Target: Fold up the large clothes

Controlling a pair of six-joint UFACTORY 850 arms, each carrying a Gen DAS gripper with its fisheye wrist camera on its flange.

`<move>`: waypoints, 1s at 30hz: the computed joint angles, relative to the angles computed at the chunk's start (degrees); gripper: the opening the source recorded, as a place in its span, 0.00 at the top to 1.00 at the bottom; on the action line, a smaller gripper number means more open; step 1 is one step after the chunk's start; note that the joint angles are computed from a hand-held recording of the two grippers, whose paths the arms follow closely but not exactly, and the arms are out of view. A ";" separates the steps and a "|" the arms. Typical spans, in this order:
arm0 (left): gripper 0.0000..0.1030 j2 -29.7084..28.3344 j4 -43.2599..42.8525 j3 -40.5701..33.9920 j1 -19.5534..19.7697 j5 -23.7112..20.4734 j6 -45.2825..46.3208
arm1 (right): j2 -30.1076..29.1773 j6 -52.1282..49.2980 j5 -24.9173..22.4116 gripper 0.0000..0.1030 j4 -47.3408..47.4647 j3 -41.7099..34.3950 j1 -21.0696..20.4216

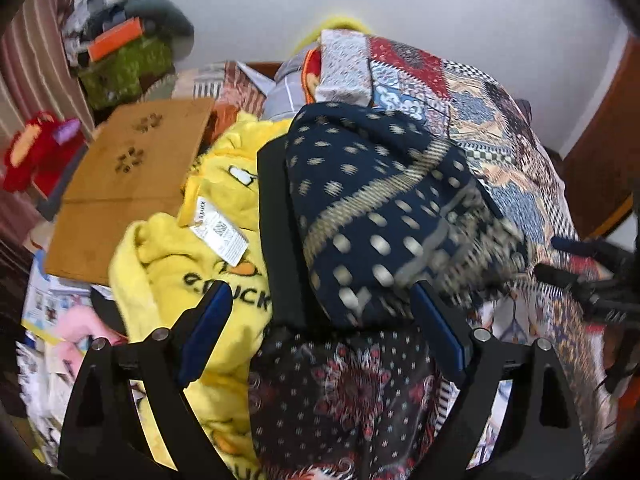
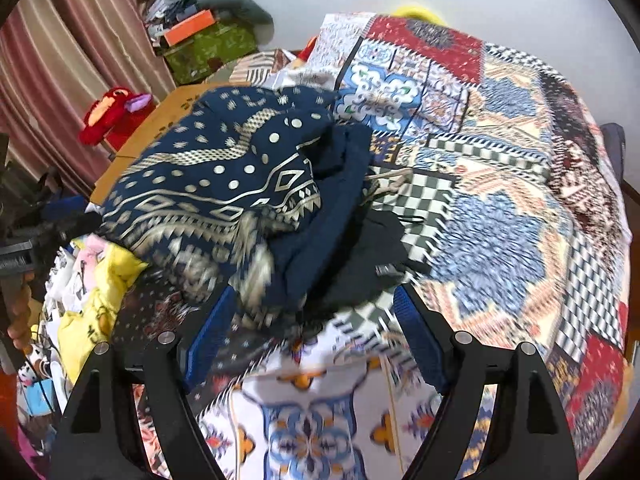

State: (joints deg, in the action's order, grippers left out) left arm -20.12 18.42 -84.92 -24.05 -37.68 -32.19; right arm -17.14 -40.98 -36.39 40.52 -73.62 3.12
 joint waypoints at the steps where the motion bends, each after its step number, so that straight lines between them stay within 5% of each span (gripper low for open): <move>1: 0.12 1.12 2.52 0.88 -0.91 -0.05 -1.89 | 1.90 -0.99 0.13 0.24 1.07 1.26 -0.45; 17: 0.12 23.37 40.35 11.41 -18.47 1.91 -38.16 | 32.01 -29.20 5.43 0.24 34.34 17.20 -5.47; 30: 0.12 30.41 66.51 17.68 -34.60 -14.84 -61.28 | 47.80 -48.76 8.54 0.21 55.69 26.92 -4.89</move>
